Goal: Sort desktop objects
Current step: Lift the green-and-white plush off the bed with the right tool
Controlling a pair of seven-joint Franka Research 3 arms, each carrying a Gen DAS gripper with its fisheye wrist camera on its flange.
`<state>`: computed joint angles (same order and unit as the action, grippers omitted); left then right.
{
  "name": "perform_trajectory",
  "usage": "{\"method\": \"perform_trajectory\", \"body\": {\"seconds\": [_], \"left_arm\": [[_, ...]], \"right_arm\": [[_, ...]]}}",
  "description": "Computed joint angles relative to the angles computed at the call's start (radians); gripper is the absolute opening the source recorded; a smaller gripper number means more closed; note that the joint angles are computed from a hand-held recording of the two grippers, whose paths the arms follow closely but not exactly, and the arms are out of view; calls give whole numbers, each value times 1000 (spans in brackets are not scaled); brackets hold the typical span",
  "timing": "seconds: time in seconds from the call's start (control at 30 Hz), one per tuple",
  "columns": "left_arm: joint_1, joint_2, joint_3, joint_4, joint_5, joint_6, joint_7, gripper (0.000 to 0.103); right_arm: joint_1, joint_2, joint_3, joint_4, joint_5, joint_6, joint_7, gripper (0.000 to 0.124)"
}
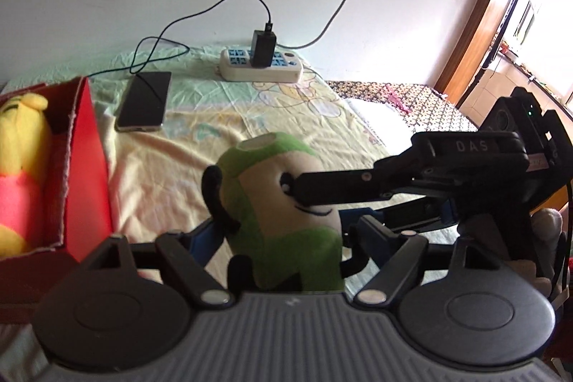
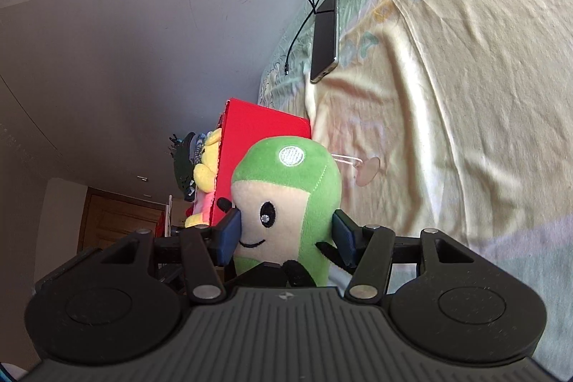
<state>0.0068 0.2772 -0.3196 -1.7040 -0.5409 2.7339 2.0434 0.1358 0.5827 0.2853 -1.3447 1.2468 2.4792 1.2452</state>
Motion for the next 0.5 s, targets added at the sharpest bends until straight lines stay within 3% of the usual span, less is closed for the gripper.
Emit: {"method": "perform_trajectory", "body": {"seconds": [0.13,0.27,0.5], "left_arm": [[60,-56,-31,-32,-160,9,168,82],[82,-108,-3,-46,-322,19,319,82],[88,-167,94,-49,-524,39,543,82]], "right_arm": [[20,-41,9,-19,23,66,-64,58],[62,-60,20,-6,38,149,-100,58],[165,102,46,287,-73,205,-78,59]]}}
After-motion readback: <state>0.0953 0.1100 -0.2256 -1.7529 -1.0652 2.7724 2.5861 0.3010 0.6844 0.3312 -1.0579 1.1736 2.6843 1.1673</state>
